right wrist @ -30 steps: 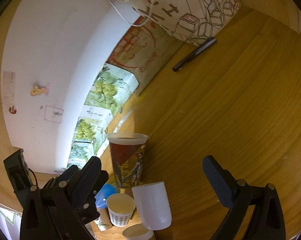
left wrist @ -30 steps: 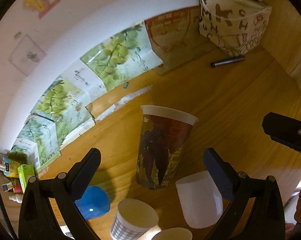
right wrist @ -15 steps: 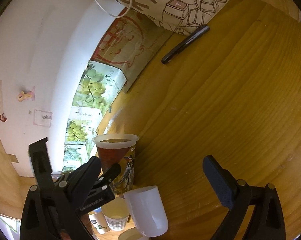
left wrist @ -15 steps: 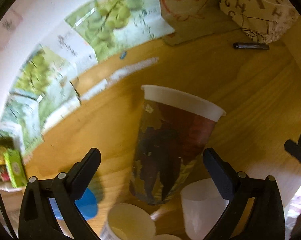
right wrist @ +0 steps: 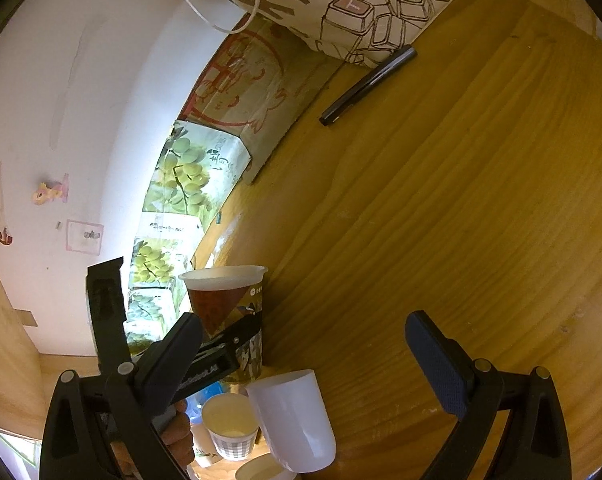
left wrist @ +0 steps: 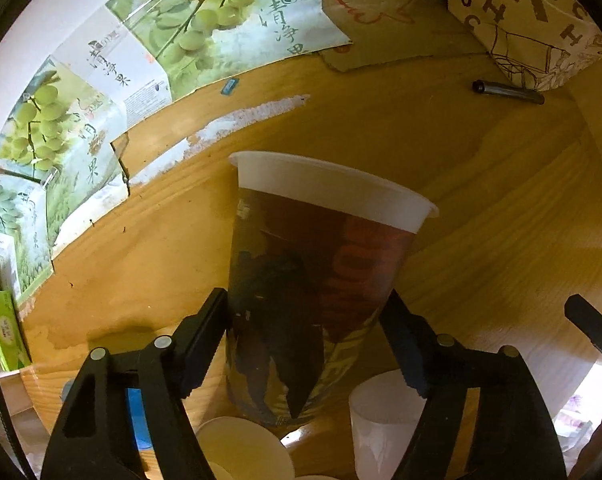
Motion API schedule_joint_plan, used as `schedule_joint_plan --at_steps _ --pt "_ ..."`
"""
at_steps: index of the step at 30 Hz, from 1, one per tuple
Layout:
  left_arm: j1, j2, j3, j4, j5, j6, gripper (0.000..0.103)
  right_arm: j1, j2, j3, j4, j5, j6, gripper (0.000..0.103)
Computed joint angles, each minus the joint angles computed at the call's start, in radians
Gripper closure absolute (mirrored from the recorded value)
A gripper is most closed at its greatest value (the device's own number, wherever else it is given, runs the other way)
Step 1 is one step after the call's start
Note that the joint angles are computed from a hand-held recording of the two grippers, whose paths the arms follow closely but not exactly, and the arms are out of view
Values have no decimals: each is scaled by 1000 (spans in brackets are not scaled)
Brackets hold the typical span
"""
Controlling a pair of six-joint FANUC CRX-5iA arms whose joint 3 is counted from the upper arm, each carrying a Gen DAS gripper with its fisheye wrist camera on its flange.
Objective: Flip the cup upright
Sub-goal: 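Close the left tool around the body of the lying printed cup, then lift the printed cup with the left tool toward the right tool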
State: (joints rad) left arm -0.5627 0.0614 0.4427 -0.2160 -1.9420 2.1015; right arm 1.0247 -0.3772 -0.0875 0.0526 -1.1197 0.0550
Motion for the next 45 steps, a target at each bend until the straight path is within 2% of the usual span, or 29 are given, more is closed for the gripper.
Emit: schedule_joint_plan --at_steps 13,25,27,37,45 --pt "25 -38 -13 25 23 25 26 -8 2 9 -30 9 43 1" --pt "-30 -64 77 -3 -23 85 26 37 -12 36 -15 2 69 1" --pt "-68 -61 110 -25 -45 119 26 57 -20 37 1 1 62 1" --pt "-246 -73 211 -127 -117 248 26 238 -81 9 188 -42 -66 1" --pt "-399 -117 228 -213 -176 338 26 455 -92 -3 365 -128 -222 1"
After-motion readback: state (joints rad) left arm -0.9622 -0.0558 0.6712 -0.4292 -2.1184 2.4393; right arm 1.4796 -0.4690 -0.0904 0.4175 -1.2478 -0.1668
